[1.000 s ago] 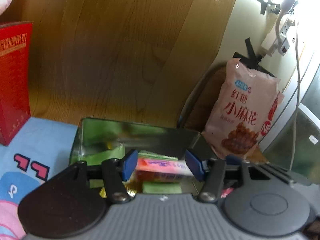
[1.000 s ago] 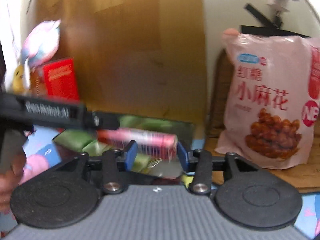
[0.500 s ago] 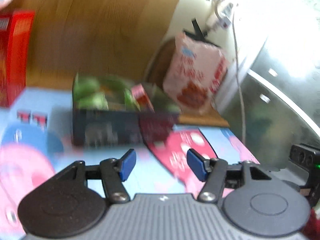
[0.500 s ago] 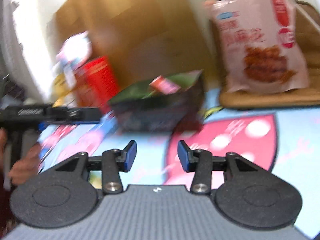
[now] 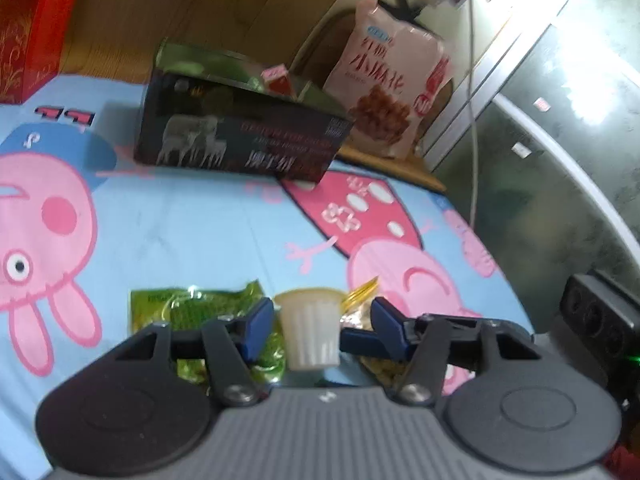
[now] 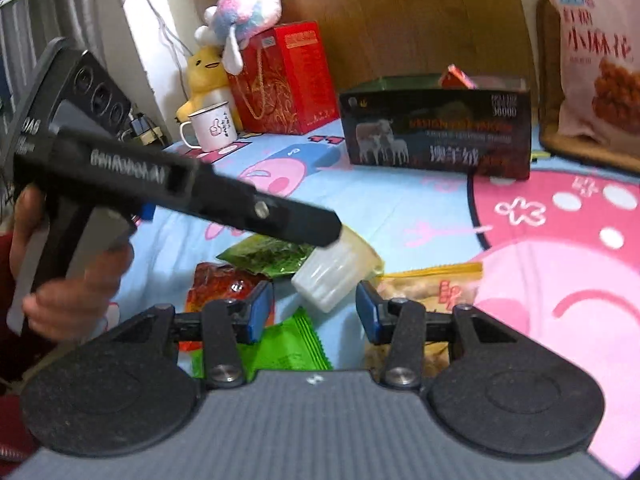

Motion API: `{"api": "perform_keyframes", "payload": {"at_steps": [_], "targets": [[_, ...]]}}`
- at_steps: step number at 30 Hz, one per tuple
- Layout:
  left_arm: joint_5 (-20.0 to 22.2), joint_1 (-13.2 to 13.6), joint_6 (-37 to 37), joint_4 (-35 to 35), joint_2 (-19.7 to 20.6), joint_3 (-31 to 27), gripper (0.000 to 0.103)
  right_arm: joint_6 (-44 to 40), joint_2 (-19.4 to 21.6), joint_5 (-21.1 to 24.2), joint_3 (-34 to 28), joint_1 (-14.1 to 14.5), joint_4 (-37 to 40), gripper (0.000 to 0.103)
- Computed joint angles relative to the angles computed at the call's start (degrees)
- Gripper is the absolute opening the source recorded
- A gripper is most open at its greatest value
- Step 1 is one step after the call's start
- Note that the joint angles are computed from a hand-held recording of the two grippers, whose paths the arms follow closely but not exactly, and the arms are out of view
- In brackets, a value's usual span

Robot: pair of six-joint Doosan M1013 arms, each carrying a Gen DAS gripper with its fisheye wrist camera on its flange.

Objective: Organize snacks
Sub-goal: 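Grasp the white jelly cup with the left gripper, then carry the white jelly cup into the black tin and release it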

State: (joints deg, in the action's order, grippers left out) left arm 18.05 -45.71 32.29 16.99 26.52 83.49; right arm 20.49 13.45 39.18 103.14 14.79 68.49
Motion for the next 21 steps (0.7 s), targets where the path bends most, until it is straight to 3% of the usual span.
{"api": "perform_keyframes", "payload": {"at_steps": [3, 8, 11, 17, 21], "targets": [[0.13, 0.24, 1.69, -3.12, 0.72, -0.34, 0.043, -0.47, -0.07, -1.29, 0.26, 0.45, 0.57, 0.046], [2.98, -0.90, -7.80, 8.10, 1.22, -1.16, 0.035, -3.09, -0.13, -4.47, 0.86, 1.33, 2.19, 0.040], [2.50, -0.68, -8.18, 6.91, 0.85, -0.95, 0.036, -3.25, -0.20, -4.19, 0.74, 1.24, 2.91, 0.039], [0.82, -0.99, -18.51, 19.12, -0.66, -0.15, 0.035, -12.18, -0.60, -4.14, 0.52, 0.84, 10.49, 0.038], [0.46, 0.17, -19.73, 19.97, -0.44, -1.38, 0.036, -13.02, 0.63, -4.68, -2.03, 1.18, 10.43, 0.038]]}}
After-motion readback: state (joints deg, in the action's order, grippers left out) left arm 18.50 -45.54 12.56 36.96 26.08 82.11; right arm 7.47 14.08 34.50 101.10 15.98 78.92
